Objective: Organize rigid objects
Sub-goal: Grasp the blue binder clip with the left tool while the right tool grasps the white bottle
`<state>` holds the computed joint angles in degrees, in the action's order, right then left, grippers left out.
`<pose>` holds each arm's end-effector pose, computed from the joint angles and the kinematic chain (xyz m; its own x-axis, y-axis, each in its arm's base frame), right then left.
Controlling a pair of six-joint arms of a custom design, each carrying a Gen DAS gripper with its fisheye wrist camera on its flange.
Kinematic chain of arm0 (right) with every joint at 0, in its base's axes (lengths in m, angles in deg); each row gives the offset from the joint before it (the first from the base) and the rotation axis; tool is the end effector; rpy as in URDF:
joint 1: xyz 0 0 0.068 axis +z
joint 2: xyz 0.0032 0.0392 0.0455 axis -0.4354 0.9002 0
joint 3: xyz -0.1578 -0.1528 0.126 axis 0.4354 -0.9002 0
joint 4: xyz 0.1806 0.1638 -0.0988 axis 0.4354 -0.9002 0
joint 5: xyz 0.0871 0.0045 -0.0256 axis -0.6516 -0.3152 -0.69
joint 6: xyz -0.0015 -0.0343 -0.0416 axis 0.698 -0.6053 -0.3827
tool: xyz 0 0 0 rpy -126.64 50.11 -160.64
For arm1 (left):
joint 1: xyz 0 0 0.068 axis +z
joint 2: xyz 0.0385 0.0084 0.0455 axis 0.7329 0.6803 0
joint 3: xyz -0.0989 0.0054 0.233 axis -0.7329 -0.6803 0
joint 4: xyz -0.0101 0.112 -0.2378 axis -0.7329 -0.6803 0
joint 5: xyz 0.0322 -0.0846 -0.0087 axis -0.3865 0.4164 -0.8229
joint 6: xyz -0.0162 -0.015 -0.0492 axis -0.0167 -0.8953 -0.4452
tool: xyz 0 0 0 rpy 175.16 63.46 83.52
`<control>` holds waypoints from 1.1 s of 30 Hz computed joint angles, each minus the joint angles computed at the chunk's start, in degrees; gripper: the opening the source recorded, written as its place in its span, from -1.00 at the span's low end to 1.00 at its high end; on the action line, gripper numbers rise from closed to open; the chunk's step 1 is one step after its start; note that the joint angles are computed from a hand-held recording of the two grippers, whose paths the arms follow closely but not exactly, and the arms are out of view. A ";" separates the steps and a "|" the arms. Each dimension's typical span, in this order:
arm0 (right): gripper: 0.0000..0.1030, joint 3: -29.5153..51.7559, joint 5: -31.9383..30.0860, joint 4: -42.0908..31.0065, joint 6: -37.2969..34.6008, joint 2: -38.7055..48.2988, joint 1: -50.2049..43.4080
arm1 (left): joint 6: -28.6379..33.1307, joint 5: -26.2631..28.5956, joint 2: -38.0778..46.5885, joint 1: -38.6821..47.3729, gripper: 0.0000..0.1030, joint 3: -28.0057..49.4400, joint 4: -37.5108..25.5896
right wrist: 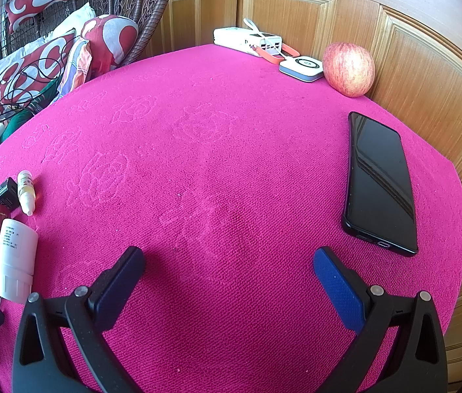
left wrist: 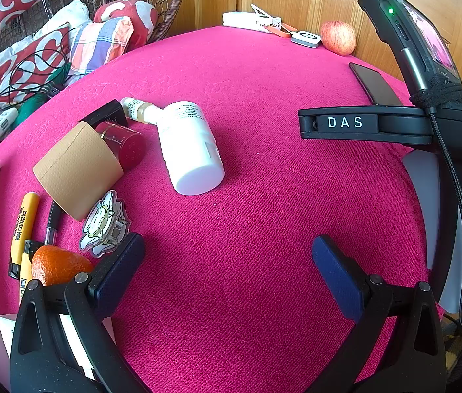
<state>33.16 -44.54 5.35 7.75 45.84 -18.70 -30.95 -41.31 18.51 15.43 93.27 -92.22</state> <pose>0.2351 0.0210 0.1156 -0.7657 0.1676 -0.6209 0.2313 0.9726 -0.0227 0.2561 -0.1560 0.1223 -0.7145 0.3325 -0.6156 0.4341 0.9007 -0.0173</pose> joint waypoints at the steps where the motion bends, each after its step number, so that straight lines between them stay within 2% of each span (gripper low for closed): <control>1: 1.00 0.01 0.02 -0.14 0.03 -0.13 0.05 | 0.00 0.00 0.00 0.00 1.00 0.00 0.00; 11: 1.00 0.05 0.01 -0.10 0.02 -0.02 0.02 | 0.14 -0.01 -0.12 0.16 1.00 -0.04 -0.06; 15: 1.00 0.08 -0.01 -0.06 -0.03 0.04 -0.01 | -2.30 -2.13 -2.99 -0.87 0.99 -1.20 -1.97; 18: 1.00 0.09 -0.05 -0.06 -0.05 0.04 -0.03 | -2.41 -3.45 -13.63 -1.55 0.99 -6.62 -2.29; 21: 1.00 0.07 -0.01 -0.09 -0.04 0.01 0.01 | -3.09 -7.79 -30.67 -1.46 0.99 -12.67 -6.25; 25: 1.00 0.31 0.01 -0.03 -0.11 0.32 -0.03 | -5.18 -11.02 -55.28 6.68 0.99 -19.08 -18.68; 27: 1.00 0.21 -0.15 0.05 -0.15 0.26 -0.15 | -4.81 -7.68 -64.55 16.13 0.99 -21.23 -25.30; 30: 1.00 -0.07 -0.71 0.41 -0.41 0.06 -0.46 | -3.16 -2.04 -72.10 28.42 0.99 -23.78 -32.20; 33: 1.00 -1.26 -5.74 1.90 -4.69 -1.54 -1.82 | 0.73 4.33 -80.22 41.02 0.99 -27.64 -39.30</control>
<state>31.89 -50.28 7.25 3.06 44.30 -20.51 -30.22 -36.98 -61.70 56.45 65.62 -131.52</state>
